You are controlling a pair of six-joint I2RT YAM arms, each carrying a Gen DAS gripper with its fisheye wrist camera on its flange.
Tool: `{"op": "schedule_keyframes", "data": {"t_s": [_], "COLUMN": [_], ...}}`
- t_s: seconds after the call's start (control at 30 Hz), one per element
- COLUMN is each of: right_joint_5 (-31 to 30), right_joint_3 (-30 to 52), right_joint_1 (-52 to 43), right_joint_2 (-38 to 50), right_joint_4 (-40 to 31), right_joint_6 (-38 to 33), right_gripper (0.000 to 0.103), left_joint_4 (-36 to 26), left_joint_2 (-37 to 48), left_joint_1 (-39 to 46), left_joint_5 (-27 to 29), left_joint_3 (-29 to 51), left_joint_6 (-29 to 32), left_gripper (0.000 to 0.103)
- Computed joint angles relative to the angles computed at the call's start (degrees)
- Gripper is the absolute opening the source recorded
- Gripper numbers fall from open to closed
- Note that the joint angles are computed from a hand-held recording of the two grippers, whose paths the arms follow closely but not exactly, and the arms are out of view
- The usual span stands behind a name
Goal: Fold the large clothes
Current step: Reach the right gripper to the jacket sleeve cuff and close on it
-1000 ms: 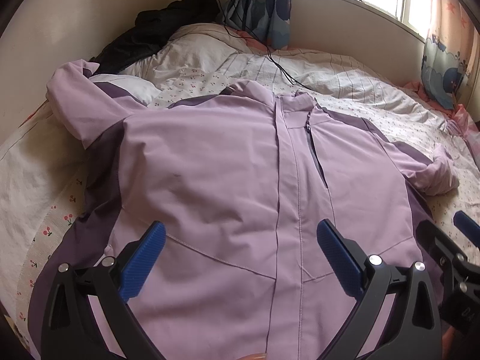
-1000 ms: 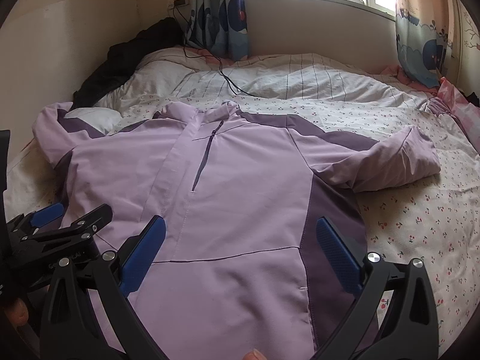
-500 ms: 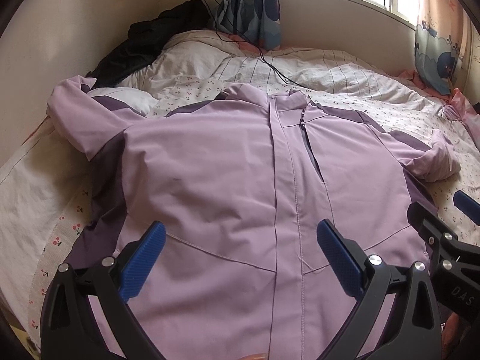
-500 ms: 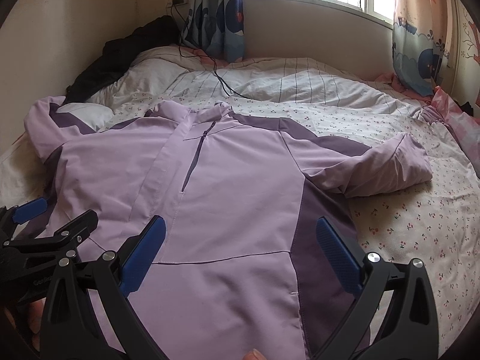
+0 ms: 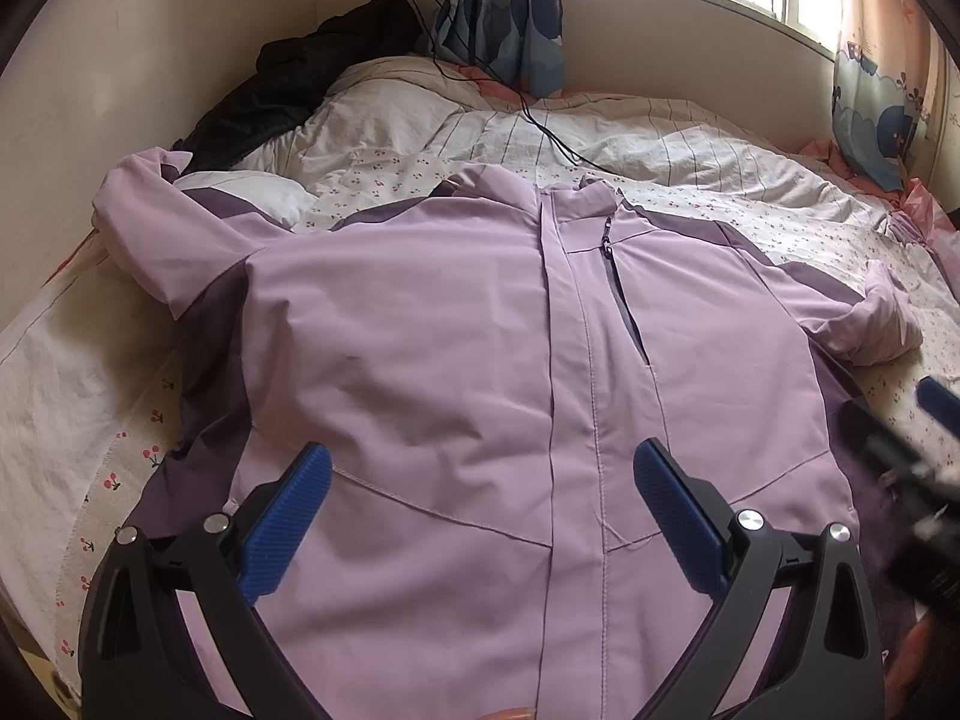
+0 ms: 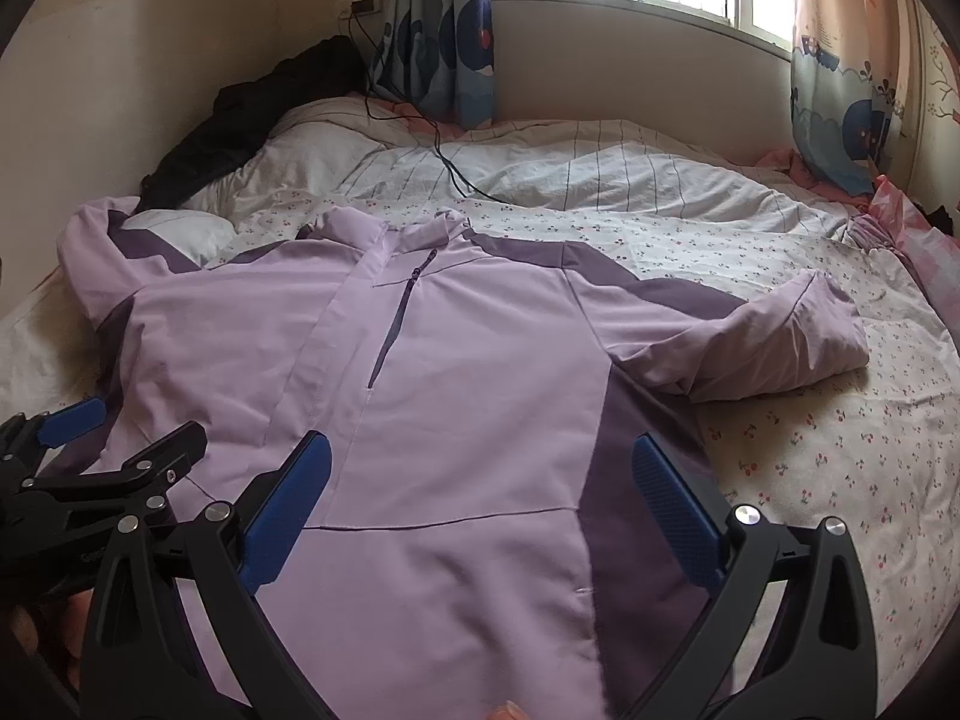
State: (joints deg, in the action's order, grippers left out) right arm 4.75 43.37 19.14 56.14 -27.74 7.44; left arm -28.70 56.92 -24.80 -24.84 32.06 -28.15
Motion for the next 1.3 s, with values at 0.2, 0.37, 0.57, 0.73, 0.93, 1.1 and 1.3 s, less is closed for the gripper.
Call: {"op": "schedule_keyframes", "data": {"t_s": [0.2,0.37,0.57,0.73,0.93,1.1,1.3], "right_joint_5": [-14.48,-8.95,-1.28,16.38,-19.74,-52.99,-58.92], "right_joint_3": [14.47,41.70,80.68,77.07,42.57,27.58,32.72], "right_joint_1": [-36.37,-40.23,-34.96,-33.83,-59.90,-80.79,-84.87], "right_joint_2": [13.60,39.49,70.80,76.76,55.63,53.19,55.60], "right_joint_4": [-2.64,-10.27,-26.63,-19.94,-7.39,-11.02,-13.75], "right_joint_6": [-5.74,-9.48,-7.76,-15.37,-10.89,-20.77,-22.16], "right_gripper": [0.097,0.097,0.097,0.097,0.097,0.097,0.097], "left_joint_4": [1.30,2.23,4.93,5.99,5.78,6.17,6.46], "left_joint_2": [1.63,3.64,10.64,13.47,12.48,13.19,11.92], "left_joint_1": [3.05,4.46,5.20,4.74,4.48,4.08,5.20], "left_joint_5": [3.75,6.21,7.90,7.70,8.33,8.78,9.09], "left_joint_3": [1.35,1.91,3.59,4.77,4.52,4.10,3.57], "left_joint_6": [1.40,2.32,2.52,3.50,2.82,2.32,2.26], "left_gripper": [0.097,0.097,0.097,0.097,0.097,0.097,0.097]}}
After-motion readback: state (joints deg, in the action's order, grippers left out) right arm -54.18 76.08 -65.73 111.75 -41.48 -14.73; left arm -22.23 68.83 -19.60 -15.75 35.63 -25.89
